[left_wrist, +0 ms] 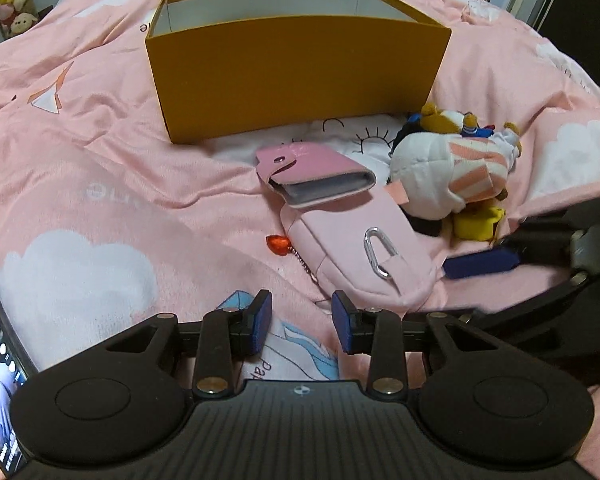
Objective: Organize objects
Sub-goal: 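Withdraw both tools from the orange box toward the pink backpack and wallet, then grasp the pink backpack with the left tool while the right tool reaches the pink wallet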
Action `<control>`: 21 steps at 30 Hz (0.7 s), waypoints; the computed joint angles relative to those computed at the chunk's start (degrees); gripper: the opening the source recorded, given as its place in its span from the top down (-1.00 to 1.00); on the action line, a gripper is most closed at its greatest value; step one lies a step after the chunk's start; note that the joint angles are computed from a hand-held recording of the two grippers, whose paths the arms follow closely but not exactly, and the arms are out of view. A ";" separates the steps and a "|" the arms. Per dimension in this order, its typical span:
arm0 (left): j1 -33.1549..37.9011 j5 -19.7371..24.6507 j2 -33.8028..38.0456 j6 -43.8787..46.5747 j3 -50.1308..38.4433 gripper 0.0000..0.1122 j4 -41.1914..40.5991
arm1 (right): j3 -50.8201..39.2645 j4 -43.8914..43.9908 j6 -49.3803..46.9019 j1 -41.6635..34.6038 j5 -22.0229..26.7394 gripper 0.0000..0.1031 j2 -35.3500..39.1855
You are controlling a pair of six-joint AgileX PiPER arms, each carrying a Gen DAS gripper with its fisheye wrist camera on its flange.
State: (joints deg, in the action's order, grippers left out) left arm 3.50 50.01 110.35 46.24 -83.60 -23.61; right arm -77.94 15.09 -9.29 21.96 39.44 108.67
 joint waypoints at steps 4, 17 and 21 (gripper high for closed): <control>0.55 0.51 0.25 0.98 -0.30 0.26 -1.48 | -2.29 1.04 -0.10 -0.17 1.34 -0.10 3.49; 3.19 3.71 1.36 8.83 -2.83 0.25 -11.17 | 8.83 3.24 -3.44 0.43 -18.63 0.18 -5.52; 1.44 1.09 2.00 10.46 -3.36 0.25 -10.39 | 6.61 3.24 -2.48 0.14 -20.80 0.21 -3.93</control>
State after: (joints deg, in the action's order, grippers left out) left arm 4.94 51.10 112.36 56.70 -86.96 -34.00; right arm -71.33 18.32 -11.77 22.09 18.63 104.75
